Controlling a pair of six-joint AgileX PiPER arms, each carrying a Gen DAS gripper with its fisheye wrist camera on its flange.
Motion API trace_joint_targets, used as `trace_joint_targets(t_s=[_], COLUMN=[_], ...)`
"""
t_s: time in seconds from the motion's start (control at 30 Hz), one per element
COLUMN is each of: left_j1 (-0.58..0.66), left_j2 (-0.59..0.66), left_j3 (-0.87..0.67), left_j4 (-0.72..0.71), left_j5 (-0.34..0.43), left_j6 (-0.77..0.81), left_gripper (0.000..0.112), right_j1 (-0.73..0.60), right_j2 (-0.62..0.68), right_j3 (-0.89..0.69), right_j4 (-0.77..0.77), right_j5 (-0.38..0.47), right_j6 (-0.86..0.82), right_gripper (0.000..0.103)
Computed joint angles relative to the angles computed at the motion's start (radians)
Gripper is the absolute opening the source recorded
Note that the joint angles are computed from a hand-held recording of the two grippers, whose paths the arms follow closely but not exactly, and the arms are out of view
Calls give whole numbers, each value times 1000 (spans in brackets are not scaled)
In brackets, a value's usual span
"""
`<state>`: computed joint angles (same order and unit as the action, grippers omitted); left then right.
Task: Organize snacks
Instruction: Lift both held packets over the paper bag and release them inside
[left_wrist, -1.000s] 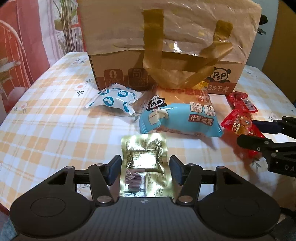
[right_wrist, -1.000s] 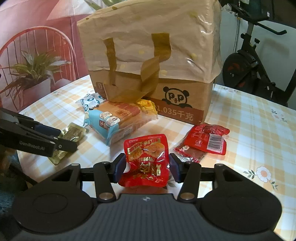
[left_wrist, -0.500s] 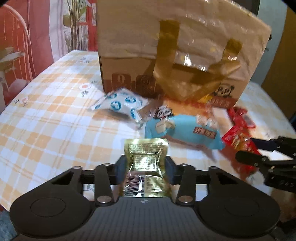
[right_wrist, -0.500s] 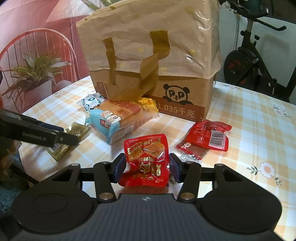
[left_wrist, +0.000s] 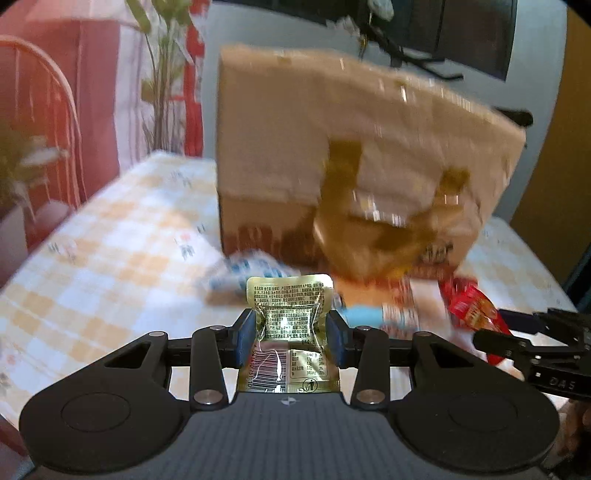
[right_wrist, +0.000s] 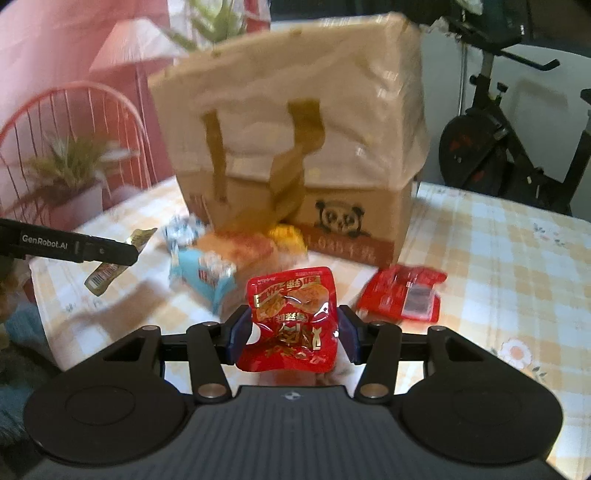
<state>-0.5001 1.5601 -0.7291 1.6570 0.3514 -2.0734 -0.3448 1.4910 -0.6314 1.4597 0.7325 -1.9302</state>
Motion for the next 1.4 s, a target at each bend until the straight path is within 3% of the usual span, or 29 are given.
trace_joint_targets(t_s=[0.27,0.57,0.87,1.03,1.13,1.17,1.23,1.4], left_j1=[24,55,126,175,191,193,190,231], left_j2=[-104,-88,88,218,252,256,250,178], left_j3=[-74,-294,-587,-752,-781,-785,-768,-664], left_j4=[-23,-67,-299,-678,-827,-816,-758,-766], left_j5=[33,2,-88,-102,-102,-83,-60,-119], left_j6=[122,288,580,930,1092,1083,1014,988], left_gripper=[44,45,47,49,58,61,69,72], right_j1=[-51,20,174,255,270,271,266,213], right_j2=[-73,-89,90,209,244,248,245,195], right_j3=[-64,-270,-550,-701,-754,-763,-756,-681], right_j4=[18,72,101,33,-86,-120,-122,-16], right_j5=[126,164,4,-97,-127,-130,-127,-86], right_j6=[51,111,204,353,477,513,513,405], right_gripper=[53,53,53,54,57,57,68,72])
